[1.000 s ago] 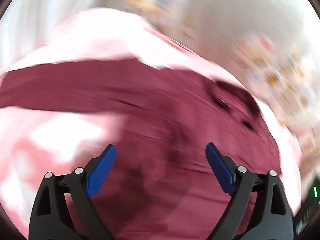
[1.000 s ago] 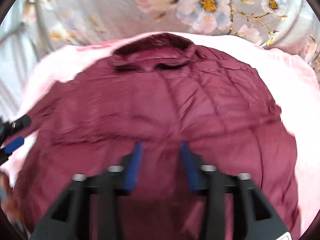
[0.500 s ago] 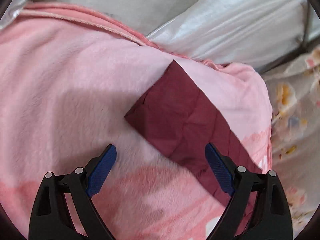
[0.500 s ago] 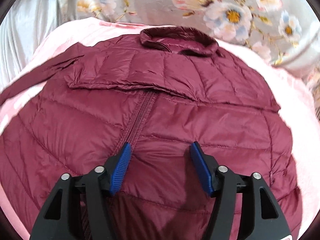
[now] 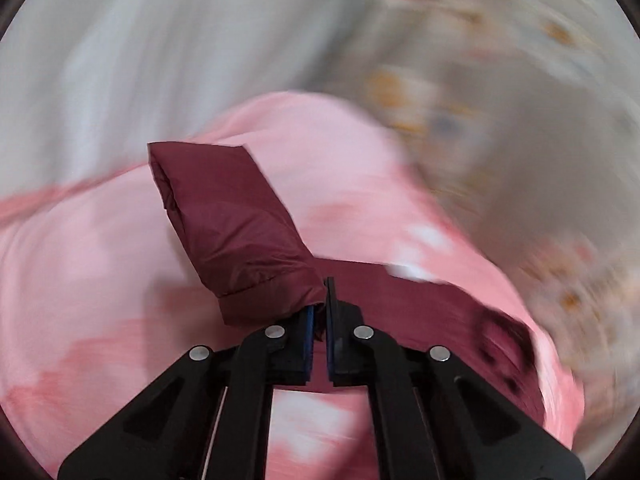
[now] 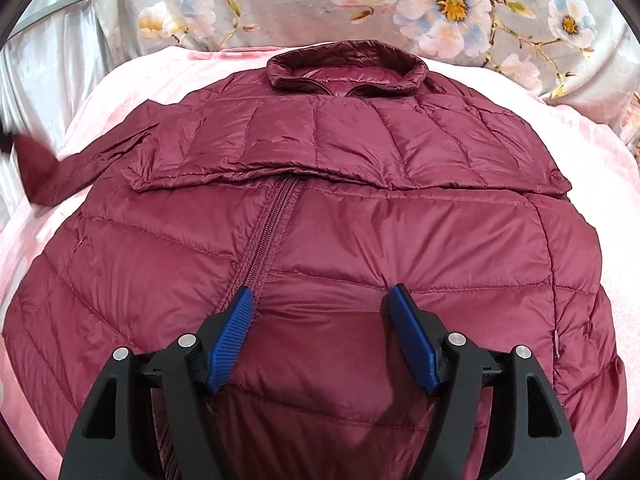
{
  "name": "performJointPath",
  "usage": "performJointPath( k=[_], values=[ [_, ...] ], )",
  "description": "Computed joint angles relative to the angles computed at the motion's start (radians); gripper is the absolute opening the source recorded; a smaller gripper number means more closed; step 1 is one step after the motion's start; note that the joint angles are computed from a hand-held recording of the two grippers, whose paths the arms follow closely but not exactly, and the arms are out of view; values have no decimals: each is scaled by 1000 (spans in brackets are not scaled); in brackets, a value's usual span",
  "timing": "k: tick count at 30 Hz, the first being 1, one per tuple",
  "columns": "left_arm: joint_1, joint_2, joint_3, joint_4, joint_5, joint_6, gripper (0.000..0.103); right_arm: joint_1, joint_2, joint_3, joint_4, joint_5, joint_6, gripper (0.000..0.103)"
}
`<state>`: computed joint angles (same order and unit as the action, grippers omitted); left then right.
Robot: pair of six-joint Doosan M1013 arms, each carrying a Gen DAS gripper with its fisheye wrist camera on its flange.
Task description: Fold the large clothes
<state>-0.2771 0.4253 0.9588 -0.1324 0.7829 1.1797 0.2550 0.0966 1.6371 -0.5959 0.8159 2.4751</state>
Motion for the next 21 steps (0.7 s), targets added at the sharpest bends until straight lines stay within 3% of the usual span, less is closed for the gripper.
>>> performJointPath(
  k=[3, 5, 8, 9, 10, 12, 14, 16, 19, 21],
  values=[
    [-83, 6, -48, -148, -5, 209, 3, -5, -5, 4, 9, -13, 1, 69],
    [-142, 25, -84, -276, 45, 344, 4, -8, -13, 12, 9, -28, 12, 69],
    [-212, 45, -91, -346, 111, 441, 9, -16, -34, 29, 11, -59, 44, 69],
    [-228, 52, -88, -355, 129, 451, 24, -21, -45, 38, 18, -74, 54, 69],
    [-245, 57, -75, -375, 155, 460, 50, -27, -57, 47, 27, -88, 62, 69],
    [-247, 42, -15, -449, 134, 474, 68, -33, -75, 55, 28, -89, 72, 69],
    [-230, 23, 39, -520, 98, 490, 70, -44, -94, 59, 18, -88, 81, 69],
    [-211, 14, 63, -516, 81, 468, 71, -57, -106, 56, -2, -94, 95, 70],
    [-176, 18, 67, -458, 61, 337, 71, -89, -103, 29, -9, -105, 100, 71],
    [-141, 41, 42, -421, 94, 226, 70, -121, -84, -2, 19, -115, 88, 71]
  ],
)
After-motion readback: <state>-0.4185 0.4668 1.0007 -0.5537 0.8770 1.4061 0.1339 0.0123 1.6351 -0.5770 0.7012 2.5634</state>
